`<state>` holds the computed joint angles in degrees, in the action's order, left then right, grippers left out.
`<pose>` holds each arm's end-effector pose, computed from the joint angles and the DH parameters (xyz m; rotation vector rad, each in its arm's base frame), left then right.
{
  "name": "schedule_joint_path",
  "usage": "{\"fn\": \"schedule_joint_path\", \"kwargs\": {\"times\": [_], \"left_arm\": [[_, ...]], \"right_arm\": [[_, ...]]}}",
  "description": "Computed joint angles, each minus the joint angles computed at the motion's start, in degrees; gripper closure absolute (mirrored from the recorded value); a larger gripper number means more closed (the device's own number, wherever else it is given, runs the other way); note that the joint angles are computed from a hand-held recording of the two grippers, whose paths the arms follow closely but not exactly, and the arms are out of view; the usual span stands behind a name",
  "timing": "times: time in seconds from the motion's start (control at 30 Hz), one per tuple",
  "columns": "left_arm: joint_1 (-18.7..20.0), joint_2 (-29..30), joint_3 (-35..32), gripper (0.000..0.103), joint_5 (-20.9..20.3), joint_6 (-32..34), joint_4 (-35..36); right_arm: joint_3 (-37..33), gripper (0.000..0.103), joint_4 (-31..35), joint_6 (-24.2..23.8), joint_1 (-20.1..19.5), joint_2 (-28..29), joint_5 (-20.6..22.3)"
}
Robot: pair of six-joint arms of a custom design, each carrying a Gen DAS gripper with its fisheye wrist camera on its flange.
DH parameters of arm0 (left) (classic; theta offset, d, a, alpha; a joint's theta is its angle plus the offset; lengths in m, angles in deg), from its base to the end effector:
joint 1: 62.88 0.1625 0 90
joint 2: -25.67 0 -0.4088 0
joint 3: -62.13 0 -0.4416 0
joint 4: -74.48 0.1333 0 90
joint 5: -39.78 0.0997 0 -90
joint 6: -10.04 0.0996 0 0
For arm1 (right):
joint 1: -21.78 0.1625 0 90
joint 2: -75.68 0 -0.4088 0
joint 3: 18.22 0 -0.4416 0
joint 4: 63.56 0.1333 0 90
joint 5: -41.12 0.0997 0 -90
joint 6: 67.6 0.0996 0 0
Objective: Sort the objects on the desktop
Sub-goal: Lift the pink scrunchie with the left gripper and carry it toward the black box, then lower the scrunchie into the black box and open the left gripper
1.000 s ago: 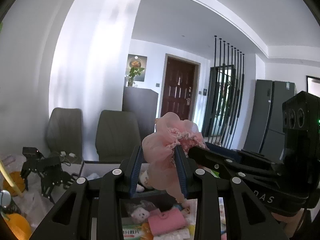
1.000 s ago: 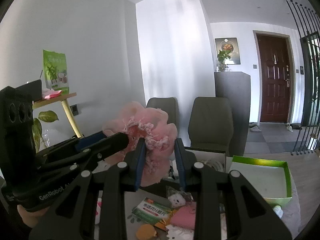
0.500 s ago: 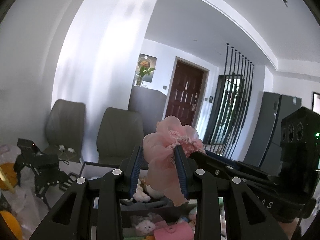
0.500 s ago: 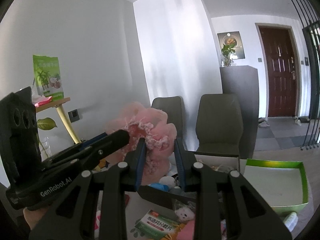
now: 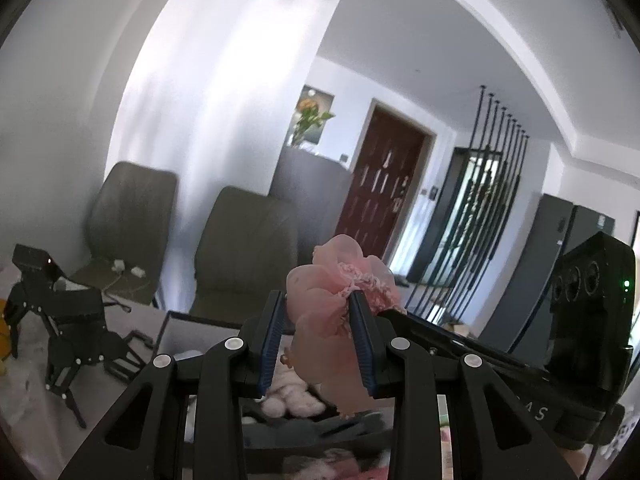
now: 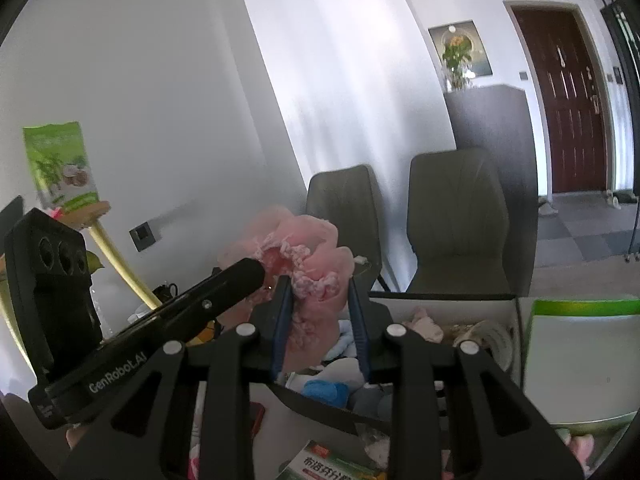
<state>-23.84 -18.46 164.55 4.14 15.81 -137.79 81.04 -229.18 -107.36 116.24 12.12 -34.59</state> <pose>-0.3477 -0.5578 0.1356 0.4119 2.2050 -1.6532 0.2102 -0.6647 0.2608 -1.2196 2.6496 -1.1192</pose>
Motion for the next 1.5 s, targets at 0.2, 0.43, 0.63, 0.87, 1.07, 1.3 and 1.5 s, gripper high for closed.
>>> {"fn": "schedule_joint_path", "kwargs": {"times": [0.2,0.43,0.63,0.87,1.07,1.3,1.5], "left_arm": [[2.2,-0.6,0.1,0.069,0.8,-3.8,3.0],[3.9,-1.0,0.4,0.069,1.5,-7.5,6.4],[5.7,-0.6,-0.2,0.069,1.8,-10.7,9.8],[8.3,-0.5,-0.3,0.069,1.0,-15.8,13.4],[10.0,-0.1,-0.7,0.069,0.4,-18.5,15.3],[10.9,0.9,-1.5,0.069,4.4,-22.4,16.7],[11.6,-0.5,-0.4,0.068,5.9,-28.5,20.2]], "right_arm": [[-4.3,0.075,3.5,1.6,0.3,4.5,-0.7],[-8.2,0.075,6.5,2.9,0.3,8.3,-2.0],[-11.3,0.075,9.0,4.5,-0.2,11.5,-3.2],[-13.9,0.074,11.2,6.4,-0.5,15.1,-5.0],[-14.6,0.072,10.9,7.5,-0.4,16.9,-6.9],[-14.9,0.043,9.9,11.1,-0.4,18.0,-8.9],[-15.1,0.019,9.9,14.6,-1.2,17.3,-4.6]]}}
